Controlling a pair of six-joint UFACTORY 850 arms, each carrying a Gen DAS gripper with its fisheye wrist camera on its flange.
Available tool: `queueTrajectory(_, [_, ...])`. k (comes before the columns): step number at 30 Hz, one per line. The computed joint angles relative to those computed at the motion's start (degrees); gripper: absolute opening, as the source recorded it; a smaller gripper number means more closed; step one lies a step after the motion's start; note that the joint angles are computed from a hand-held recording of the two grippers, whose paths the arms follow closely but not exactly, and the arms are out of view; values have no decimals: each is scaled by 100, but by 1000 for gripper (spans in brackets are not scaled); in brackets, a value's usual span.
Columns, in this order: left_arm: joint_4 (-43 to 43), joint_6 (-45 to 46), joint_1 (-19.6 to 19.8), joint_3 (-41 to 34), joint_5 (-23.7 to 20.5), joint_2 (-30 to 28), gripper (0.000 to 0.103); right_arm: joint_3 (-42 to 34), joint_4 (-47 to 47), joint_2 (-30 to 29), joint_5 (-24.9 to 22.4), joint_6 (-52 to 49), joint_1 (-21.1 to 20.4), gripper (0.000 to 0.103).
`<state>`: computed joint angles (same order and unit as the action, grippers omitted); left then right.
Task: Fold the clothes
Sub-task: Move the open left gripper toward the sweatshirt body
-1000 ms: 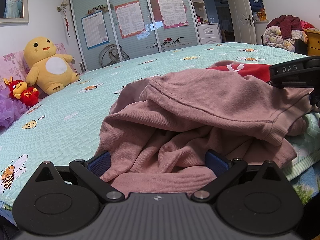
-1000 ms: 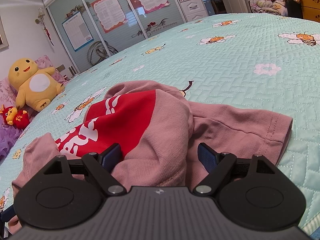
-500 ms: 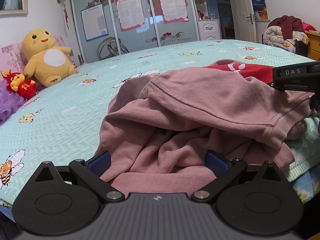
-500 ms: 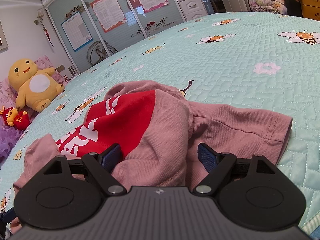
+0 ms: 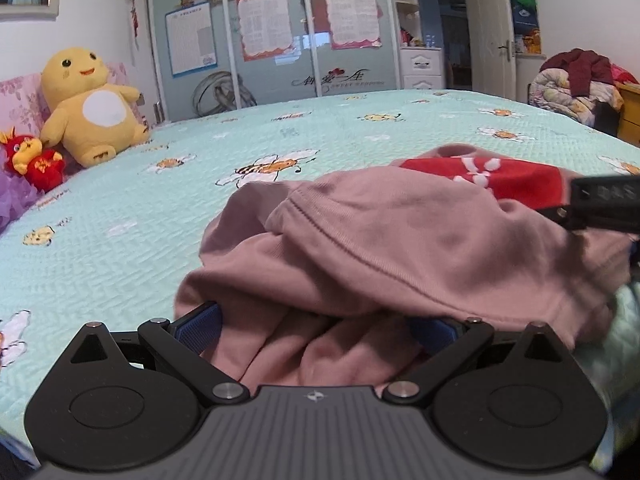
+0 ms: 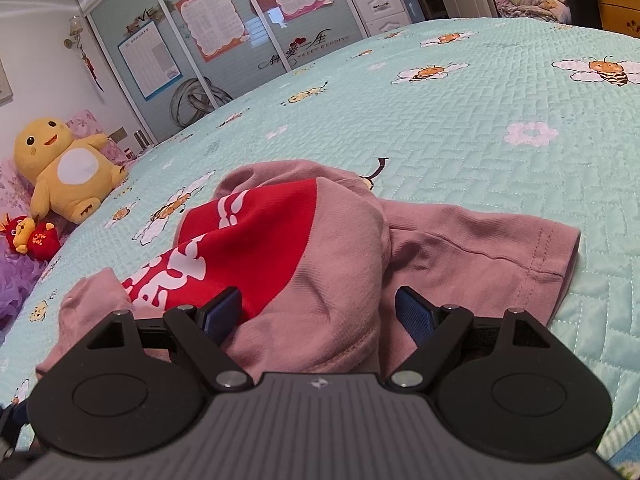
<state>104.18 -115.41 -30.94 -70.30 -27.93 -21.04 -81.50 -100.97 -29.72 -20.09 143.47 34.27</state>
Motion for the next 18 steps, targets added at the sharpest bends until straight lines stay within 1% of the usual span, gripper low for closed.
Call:
queueTrajectory(5, [238,-401,73,-182,168,-139,103,0,-394,-4,-115,32,109,84])
queueTrajectory(7, [371,-539,108,-225,229,-180,103,-76,-313,-62,-161,-275,167,84])
queueTrajectory(10, [579,-849,176,-231,371,-201,103,-246,99,-198,-257,-1012,241,84])
queueTrajectory(12, [744,-1044,197,-206,445,-183,103,-303,203,-254,-312,-1253,257,83])
queueTrajectory(13, [833,-1144,208,-195,482,-174,103,-315,210,-265,-314,-1307,254,82])
queueTrajectory(14, [926,-1247,218,-184,519,-165,102,-322,194,-271,-310,-1339,250,79])
queueTrajectory(15, [1021,-1353,228,-173,554,-156,101,-318,106,-269,-276,-1300,245,66])
queueTrajectory(16, [1217,-1540,245,-150,614,-139,96,-299,-79,-257,-220,-1178,243,51])
queueTrajectory(17, [1504,-1801,267,-119,691,-114,87,-277,-302,-243,-164,-1030,245,45])
queueTrajectory(18, [1821,-2067,281,-78,748,-83,81,-270,-403,-241,-191,-1043,276,37])
